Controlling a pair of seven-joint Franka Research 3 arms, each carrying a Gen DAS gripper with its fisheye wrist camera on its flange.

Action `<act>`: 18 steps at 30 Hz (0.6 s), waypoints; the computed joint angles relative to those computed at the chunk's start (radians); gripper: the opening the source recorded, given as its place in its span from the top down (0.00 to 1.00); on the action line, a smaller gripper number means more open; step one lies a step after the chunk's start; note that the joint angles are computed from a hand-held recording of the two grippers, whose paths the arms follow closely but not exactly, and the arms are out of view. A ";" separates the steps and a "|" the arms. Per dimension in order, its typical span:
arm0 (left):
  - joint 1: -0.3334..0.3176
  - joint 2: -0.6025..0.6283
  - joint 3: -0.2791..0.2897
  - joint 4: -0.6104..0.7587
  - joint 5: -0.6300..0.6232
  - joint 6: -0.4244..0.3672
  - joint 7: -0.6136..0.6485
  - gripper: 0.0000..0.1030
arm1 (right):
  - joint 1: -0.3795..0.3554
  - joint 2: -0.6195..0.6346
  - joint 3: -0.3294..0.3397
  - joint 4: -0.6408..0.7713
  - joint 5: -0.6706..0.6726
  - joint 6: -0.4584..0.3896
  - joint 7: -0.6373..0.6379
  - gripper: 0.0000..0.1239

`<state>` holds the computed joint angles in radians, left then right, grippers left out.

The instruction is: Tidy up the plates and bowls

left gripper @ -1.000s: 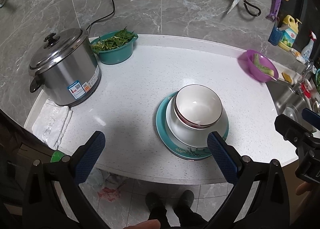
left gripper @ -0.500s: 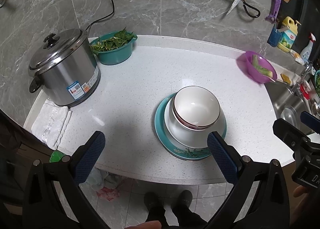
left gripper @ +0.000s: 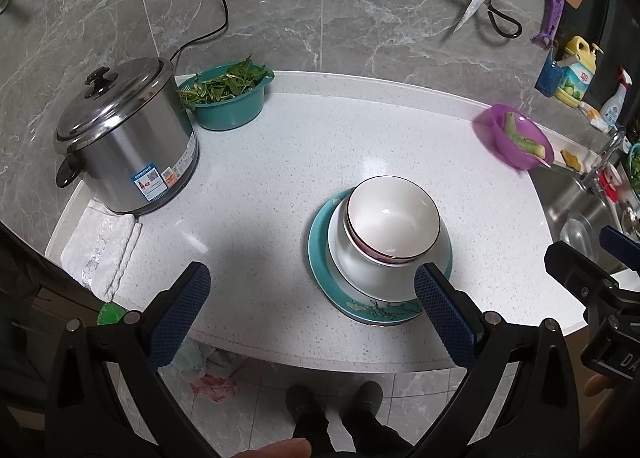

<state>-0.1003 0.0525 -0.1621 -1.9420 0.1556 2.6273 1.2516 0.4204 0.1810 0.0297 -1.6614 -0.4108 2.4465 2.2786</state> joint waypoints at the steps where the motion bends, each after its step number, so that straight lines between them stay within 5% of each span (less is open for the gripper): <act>1: 0.000 0.001 0.000 0.001 -0.001 0.000 0.001 0.00 | 0.000 0.000 0.000 0.000 -0.001 0.000 0.001 0.17; 18: -0.007 -0.020 -0.001 -0.018 0.035 0.001 -0.049 0.00 | -0.001 0.007 -0.003 0.012 0.009 0.003 -0.015 0.17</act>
<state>-0.1068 0.0324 -0.1628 -1.9602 0.1904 2.6278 1.2029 0.4196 0.1879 0.0269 -1.6499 -0.4015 2.4494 2.2639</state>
